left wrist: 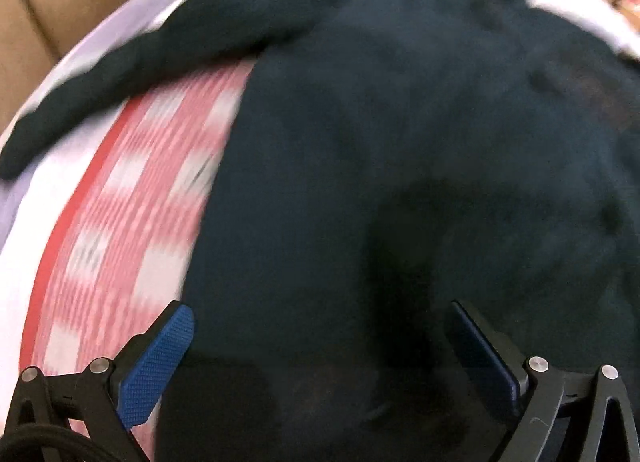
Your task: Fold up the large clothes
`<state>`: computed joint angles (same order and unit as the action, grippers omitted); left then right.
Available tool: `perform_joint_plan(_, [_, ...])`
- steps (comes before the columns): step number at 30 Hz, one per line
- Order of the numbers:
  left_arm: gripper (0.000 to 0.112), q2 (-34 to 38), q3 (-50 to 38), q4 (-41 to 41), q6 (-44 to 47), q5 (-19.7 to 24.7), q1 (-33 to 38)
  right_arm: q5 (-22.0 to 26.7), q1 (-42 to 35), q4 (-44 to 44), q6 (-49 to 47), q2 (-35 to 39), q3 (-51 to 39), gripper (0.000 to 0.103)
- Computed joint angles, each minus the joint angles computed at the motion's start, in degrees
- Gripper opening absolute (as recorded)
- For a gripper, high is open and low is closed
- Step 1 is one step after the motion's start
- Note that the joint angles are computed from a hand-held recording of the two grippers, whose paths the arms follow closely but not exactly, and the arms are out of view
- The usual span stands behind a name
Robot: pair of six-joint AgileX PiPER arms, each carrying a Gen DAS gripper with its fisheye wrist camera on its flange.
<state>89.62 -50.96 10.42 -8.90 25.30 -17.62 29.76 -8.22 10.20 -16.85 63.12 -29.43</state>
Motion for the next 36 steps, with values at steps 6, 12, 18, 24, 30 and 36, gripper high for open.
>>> perform_joint_plan(6, [0.103, 21.05, -30.0, -9.3, 3.67, 8.49, -7.54, -7.59, 7.41, -7.62, 11.41, 26.14, -23.42, 0.088])
perform_joint_plan(12, [0.103, 45.29, -64.38, -2.2, -4.13, 20.86, -9.6, 1.68, 12.49, -15.89, 15.39, 51.47, -51.77, 0.088])
perform_joint_plan(18, [0.103, 47.88, -65.85, 1.53, -4.61, 19.02, -3.08, -1.36, 0.39, -18.71, 16.74, 53.78, -52.32, 0.092])
perform_joint_plan(24, [0.103, 42.58, -54.66, 2.95, -4.79, 11.39, -0.42, -2.27, -10.17, -11.4, 13.2, 50.12, -46.12, 0.095])
perform_joint_plan(30, [0.103, 35.94, -46.41, 10.45, -10.57, 11.17, -2.94, -5.15, -11.15, -11.3, 14.39, 43.75, -36.83, 0.095])
perform_joint_plan(36, [0.103, 22.38, -23.95, 19.03, -16.54, 1.57, -6.16, -5.04, -14.89, -8.01, 8.29, 30.95, -20.0, 0.095])
